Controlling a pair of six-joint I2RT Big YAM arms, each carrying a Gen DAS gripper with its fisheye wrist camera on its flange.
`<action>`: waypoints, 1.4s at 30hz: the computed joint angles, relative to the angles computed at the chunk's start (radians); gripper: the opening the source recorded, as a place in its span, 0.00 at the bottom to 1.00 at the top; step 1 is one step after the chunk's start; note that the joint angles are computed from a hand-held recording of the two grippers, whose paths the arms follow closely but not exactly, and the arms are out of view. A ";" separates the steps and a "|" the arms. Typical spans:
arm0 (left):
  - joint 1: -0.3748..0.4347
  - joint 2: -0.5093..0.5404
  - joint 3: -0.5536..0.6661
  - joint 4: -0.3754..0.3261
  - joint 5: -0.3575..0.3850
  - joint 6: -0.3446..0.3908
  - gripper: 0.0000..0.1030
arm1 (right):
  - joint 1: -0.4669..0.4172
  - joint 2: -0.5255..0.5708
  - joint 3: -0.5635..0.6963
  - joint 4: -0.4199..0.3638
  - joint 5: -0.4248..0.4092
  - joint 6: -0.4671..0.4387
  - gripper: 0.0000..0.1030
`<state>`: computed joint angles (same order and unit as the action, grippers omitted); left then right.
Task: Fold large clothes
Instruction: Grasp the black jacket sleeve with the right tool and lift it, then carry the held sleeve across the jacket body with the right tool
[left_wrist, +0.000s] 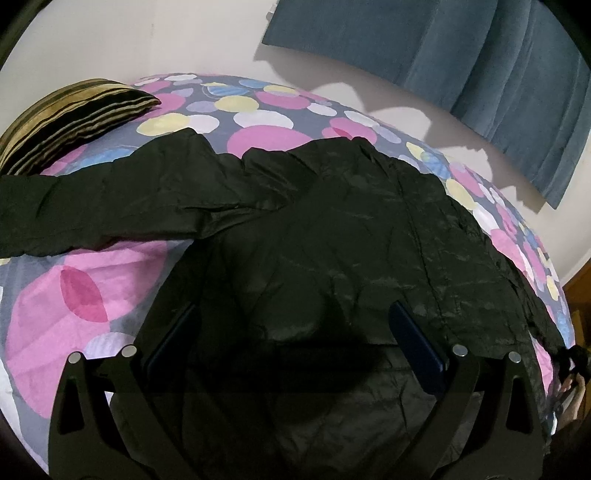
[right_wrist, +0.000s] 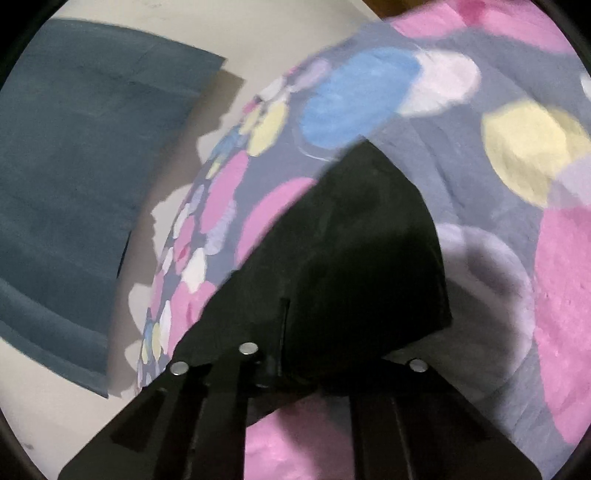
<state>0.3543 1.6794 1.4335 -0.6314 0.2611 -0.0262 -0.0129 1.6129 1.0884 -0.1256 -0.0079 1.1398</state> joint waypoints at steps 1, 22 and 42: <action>0.000 0.000 0.000 0.002 -0.002 -0.002 0.98 | 0.013 -0.004 0.018 -0.013 0.018 -0.027 0.10; 0.019 0.011 0.017 -0.020 0.003 -0.008 0.98 | 0.366 0.357 0.749 -0.283 -0.042 -0.437 0.09; 0.022 0.019 0.033 -0.033 0.027 -0.007 0.98 | 0.563 0.802 1.453 -0.721 -0.080 -0.671 0.09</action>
